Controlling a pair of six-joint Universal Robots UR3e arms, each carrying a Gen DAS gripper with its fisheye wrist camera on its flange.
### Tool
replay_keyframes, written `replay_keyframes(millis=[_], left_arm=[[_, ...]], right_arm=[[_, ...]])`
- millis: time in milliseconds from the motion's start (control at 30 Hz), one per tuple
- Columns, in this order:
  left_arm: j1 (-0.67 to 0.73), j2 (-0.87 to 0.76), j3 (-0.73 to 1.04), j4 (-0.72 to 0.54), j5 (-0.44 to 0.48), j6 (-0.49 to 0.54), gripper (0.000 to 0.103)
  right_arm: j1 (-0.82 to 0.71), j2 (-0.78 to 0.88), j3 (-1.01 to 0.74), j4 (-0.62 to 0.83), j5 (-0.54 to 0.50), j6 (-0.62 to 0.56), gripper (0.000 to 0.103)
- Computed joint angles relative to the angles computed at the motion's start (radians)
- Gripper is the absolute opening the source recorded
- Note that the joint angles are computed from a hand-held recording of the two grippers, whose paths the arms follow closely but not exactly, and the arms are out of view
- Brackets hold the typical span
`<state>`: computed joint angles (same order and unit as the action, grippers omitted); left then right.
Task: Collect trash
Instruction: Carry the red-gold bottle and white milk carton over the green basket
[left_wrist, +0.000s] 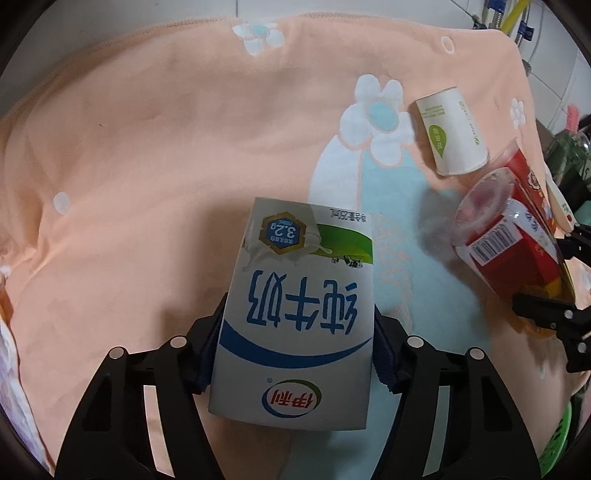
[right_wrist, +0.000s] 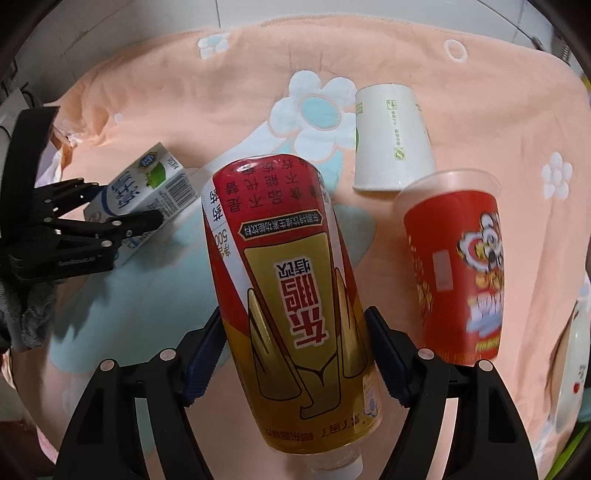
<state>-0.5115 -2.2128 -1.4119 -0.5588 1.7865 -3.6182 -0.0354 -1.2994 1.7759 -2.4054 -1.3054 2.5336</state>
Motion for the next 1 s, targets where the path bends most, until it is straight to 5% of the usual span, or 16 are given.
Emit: replay_keyframes(millis=[667, 1000], left_arm=[[-0.247, 0.215, -0.140, -0.033, 0.212, -0.208, 0.063], [-0.444, 0.243, -0.068, -0.175, 0.352, -0.401, 0.063]], right_arm=[[-0.198, -0.483, 0.330, 0.140, 0.176, -0.168, 0.071], [-0.524, -0.904, 0.415, 0.639, 0.334, -0.522, 0.071]])
